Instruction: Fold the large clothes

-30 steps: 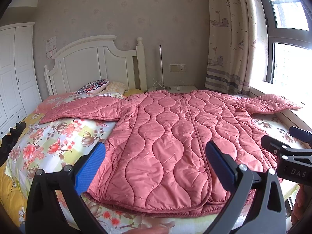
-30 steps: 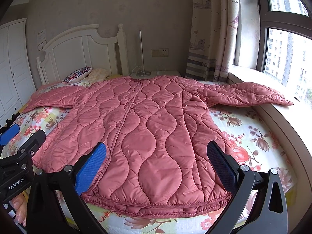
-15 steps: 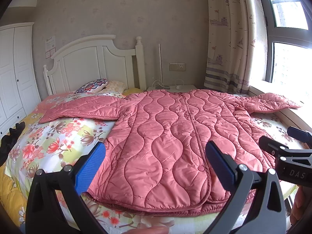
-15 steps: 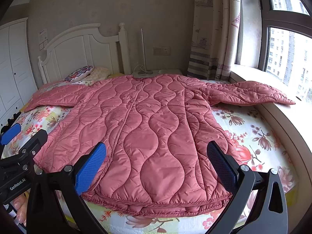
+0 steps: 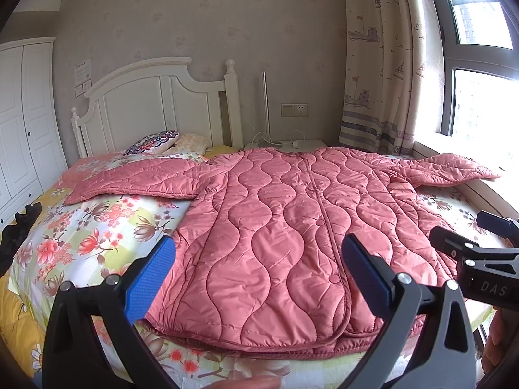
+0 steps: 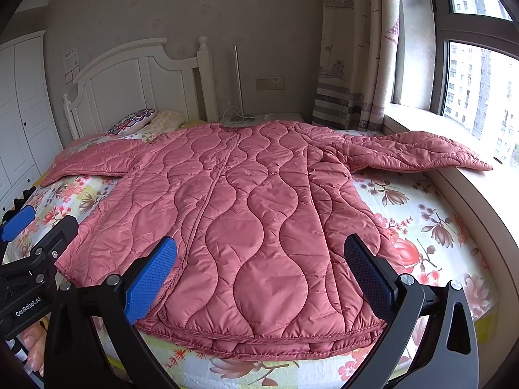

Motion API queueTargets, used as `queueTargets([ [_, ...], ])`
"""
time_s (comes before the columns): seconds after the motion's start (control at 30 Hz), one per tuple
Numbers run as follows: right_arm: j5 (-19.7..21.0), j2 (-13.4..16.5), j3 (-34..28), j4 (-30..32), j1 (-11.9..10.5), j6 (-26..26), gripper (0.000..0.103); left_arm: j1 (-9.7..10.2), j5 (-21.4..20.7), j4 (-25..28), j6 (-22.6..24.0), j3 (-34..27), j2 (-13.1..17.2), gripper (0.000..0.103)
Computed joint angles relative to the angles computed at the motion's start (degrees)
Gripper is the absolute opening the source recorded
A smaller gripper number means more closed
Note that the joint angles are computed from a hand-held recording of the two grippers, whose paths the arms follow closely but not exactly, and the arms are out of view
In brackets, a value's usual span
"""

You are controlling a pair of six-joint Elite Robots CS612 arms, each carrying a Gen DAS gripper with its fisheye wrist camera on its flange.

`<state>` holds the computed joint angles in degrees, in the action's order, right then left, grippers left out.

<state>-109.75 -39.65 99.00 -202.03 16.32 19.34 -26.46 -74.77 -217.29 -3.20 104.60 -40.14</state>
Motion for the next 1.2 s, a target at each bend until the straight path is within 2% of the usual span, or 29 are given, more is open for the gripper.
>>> queueTargets([
  [0.27, 0.31, 0.21, -0.04, 0.18, -0.05, 0.08, 0.099, -0.15, -0.02, 0.08, -0.27, 0.24, 0.31, 0.101],
  [0.7, 0.97, 0.35, -0.25, 1.26, -0.27, 0.75, 0.099, 0.67, -1.48, 4.25, -1.95, -0.37, 0.0, 0.101],
  [0.97, 0.84, 0.51, -0.43, 1.16, -0.22, 0.69, 0.099, 0.94, -1.93, 4.86, -0.39, -1.36, 0.27, 0.101],
  [1.03, 0.4, 1.21, -1.54, 1.0, -0.22, -1.01, 0.099, 1.56, -3.42, 7.37, 1.42, -3.1, 0.63, 0.101],
  [1.1, -0.29, 2.23, -4.12, 4.47, -0.52, -3.79, 0.099, 2.41, -3.92, 13.07, 4.39, -7.07, 1.84, 0.101],
  [1.13, -0.66, 2.64, -5.42, 7.03, -0.78, -4.37, 0.099, 2.76, -2.94, 16.22, 5.42, -9.45, 2.74, 0.101],
  [1.2, 0.08, 3.74, -9.03, 14.68, -1.8, -5.66, 0.099, 3.48, 1.53, 23.98, 7.15, -16.02, 5.54, 0.101],
])
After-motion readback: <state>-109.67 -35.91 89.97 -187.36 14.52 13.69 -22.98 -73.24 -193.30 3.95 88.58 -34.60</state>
